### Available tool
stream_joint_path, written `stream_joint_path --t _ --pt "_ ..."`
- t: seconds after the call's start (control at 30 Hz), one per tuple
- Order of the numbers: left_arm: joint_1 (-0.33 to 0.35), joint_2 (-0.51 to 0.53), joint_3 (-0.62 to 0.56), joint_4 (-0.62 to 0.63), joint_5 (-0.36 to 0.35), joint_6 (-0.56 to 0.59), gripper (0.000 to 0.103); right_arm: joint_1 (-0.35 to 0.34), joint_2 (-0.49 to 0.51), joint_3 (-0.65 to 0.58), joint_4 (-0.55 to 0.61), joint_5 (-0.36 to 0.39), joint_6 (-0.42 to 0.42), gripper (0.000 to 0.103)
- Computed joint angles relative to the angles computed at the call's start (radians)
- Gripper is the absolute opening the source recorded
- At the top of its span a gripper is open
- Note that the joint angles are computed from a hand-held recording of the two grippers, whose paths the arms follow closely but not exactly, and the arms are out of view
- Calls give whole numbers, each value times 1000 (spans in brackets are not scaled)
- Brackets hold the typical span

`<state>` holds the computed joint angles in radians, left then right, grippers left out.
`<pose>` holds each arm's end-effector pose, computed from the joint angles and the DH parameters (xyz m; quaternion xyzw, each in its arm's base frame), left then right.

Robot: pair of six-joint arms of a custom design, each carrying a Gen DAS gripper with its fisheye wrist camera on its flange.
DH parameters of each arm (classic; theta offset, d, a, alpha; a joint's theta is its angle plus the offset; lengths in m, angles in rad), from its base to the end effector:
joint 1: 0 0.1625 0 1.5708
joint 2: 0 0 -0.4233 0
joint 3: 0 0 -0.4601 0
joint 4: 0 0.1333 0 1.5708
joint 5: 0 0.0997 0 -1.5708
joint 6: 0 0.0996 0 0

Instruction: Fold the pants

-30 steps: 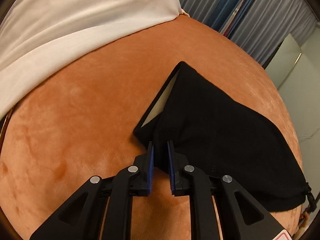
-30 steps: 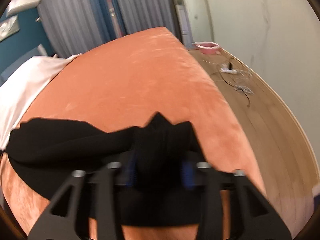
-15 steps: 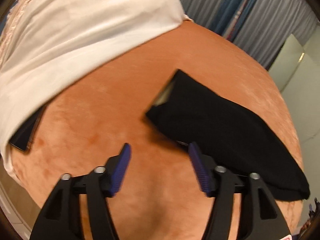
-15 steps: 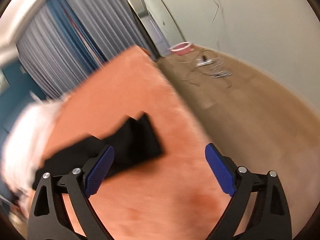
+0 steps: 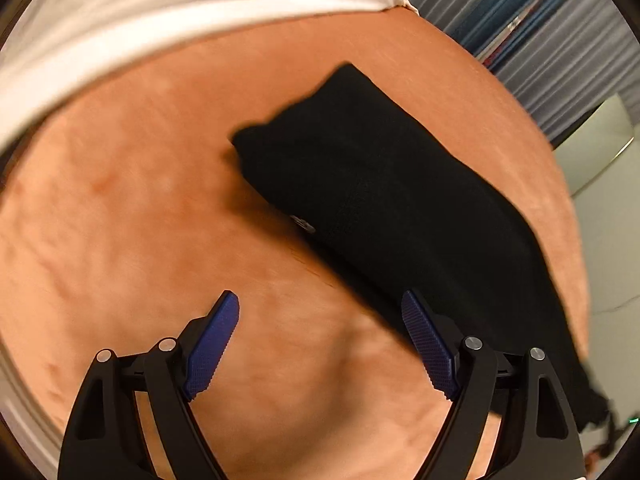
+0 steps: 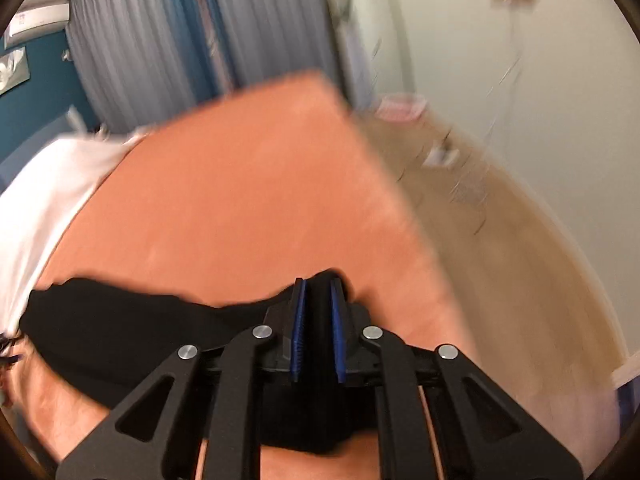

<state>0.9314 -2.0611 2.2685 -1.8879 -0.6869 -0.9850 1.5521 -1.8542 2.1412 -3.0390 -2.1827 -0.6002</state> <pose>-0.0442 -0.4119 0.3893 -0.1783 0.8851 -0.3440 0.2578 0.0679 -0.4375 0.4999 0.0664 -0.8069 0.4296 0.4000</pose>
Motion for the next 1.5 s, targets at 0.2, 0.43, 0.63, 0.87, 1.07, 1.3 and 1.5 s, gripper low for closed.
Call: stream_joint_path --t 0.2,0.43,0.63,0.87,1.07,1.3,1.5 --pt "21 53 -7 -7 21 3 81 -178 -87 28 174 65 203 30" --pt "41 39 17 -123 -17 48 81 -121 -93 59 298 142 245 68" --pt "59 4 31 -170 -46 74 81 -94 6 9 266 81 311 21" --pt "149 19 11 -341 -138 211 81 -109 -52 41 283 144 345 15" --pt "158 137 -70 -290 -70 239 41 -137 -35 27 292 193 453 19" --pt "112 119 -145 -239 -74 382 14 -99 -153 68 257 246 419 5" --pt "258 166 -152 -203 -162 333 22 -214 -156 120 281 238 416 7"
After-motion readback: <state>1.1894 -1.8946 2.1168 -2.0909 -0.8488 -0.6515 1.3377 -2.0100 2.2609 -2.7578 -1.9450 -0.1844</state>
